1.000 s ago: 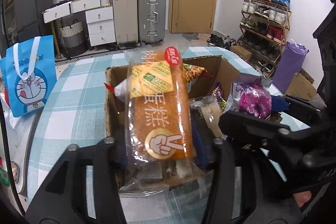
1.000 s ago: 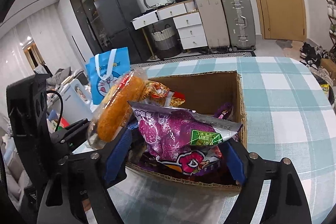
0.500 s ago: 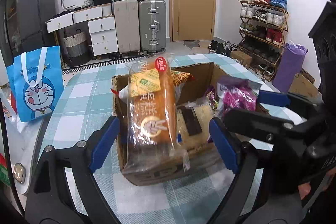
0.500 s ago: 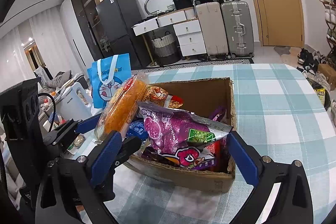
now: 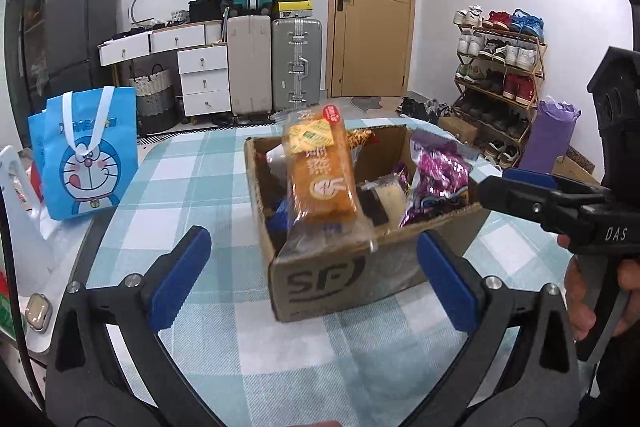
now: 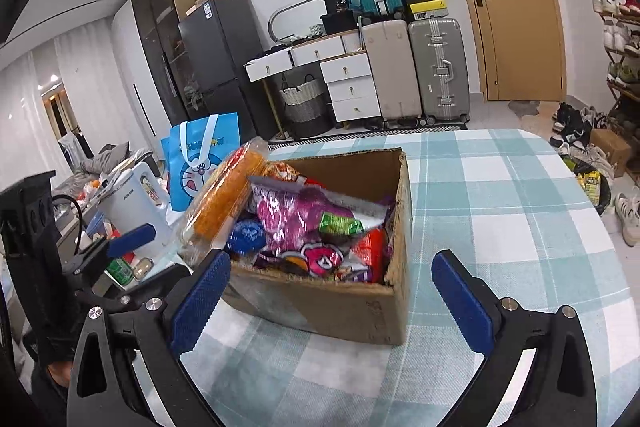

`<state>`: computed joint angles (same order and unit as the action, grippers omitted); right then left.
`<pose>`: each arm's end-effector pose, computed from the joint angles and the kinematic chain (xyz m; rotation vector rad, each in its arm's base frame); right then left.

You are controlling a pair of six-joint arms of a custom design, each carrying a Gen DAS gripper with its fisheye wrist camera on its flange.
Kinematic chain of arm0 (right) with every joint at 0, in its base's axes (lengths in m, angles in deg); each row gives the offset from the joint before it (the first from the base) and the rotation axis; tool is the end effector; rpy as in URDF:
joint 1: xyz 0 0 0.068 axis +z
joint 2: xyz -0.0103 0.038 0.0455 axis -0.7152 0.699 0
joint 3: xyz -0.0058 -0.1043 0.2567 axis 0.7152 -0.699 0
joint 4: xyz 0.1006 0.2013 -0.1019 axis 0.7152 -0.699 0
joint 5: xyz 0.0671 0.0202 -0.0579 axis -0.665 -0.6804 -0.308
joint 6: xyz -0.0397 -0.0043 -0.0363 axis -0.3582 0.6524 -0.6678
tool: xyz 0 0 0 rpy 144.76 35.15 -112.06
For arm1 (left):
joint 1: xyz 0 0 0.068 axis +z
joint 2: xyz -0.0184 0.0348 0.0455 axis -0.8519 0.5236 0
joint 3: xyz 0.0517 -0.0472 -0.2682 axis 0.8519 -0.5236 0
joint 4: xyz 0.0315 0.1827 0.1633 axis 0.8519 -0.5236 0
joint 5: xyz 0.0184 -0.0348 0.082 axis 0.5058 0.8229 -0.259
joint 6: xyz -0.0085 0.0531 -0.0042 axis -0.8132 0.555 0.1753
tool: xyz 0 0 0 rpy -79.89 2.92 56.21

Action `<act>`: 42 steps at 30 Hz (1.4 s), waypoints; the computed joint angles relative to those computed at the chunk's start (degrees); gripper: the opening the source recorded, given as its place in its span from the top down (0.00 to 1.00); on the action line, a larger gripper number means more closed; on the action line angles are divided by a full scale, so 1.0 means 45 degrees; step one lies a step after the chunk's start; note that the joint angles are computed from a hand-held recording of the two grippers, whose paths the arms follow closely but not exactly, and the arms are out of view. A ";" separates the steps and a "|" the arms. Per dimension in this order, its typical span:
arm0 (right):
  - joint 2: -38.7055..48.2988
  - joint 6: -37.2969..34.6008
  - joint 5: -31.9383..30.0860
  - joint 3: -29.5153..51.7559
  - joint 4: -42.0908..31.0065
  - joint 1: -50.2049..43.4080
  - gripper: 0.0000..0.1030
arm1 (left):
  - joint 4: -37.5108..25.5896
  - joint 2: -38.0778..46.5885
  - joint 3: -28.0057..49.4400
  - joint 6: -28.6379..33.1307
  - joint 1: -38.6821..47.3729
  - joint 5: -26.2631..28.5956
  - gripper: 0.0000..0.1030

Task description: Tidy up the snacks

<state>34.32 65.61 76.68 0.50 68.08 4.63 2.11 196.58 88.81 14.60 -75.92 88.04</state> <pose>0.2082 0.2218 0.1019 0.0880 2.1362 0.3114 0.2904 -0.0970 0.0974 0.4516 2.0665 -0.3147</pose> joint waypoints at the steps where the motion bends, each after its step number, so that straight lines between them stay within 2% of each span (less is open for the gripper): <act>1: 0.0032 0.0033 0.0176 -0.0114 0.0067 0.0174 0.01 | 0.0221 -0.0080 -0.0281 0.0002 0.0066 0.0070 0.00; 4: 0.0207 0.0149 0.0772 -0.0409 0.0359 0.0721 0.01 | 0.0790 -0.0121 -0.0904 0.0147 0.0295 0.0226 0.00; 7: 0.0378 0.0184 0.1268 -0.0719 0.0847 0.1167 0.01 | 0.1948 0.0064 -0.1601 0.0182 0.0257 -0.0062 0.00; 11: 0.0795 0.0114 0.2242 -0.0994 0.1567 0.1940 0.01 | 0.3126 0.0503 -0.2219 -0.0048 0.0412 0.0270 0.00; 17: 0.1374 -0.0239 0.3579 -0.1409 0.2977 0.2996 0.01 | 0.5396 0.1616 -0.2931 -0.0627 0.0717 0.0470 0.00; 24: 0.2202 -0.0302 0.4628 -0.1992 0.4876 0.3549 0.01 | 0.7154 0.2518 -0.3526 -0.0510 0.0636 0.0220 0.00; 34: 0.2207 -0.0236 0.5493 -0.2342 0.5377 0.3943 0.01 | 0.7512 0.2597 -0.3621 -0.0819 0.0800 0.0195 0.00; 42: 0.2043 -0.0287 0.5596 -0.2064 0.4681 0.4060 0.01 | 0.7182 0.2469 -0.3527 -0.0676 0.0401 -0.0345 0.00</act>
<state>43.51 64.32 101.86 -8.79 89.14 22.90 34.43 207.69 72.94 11.56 -74.12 86.49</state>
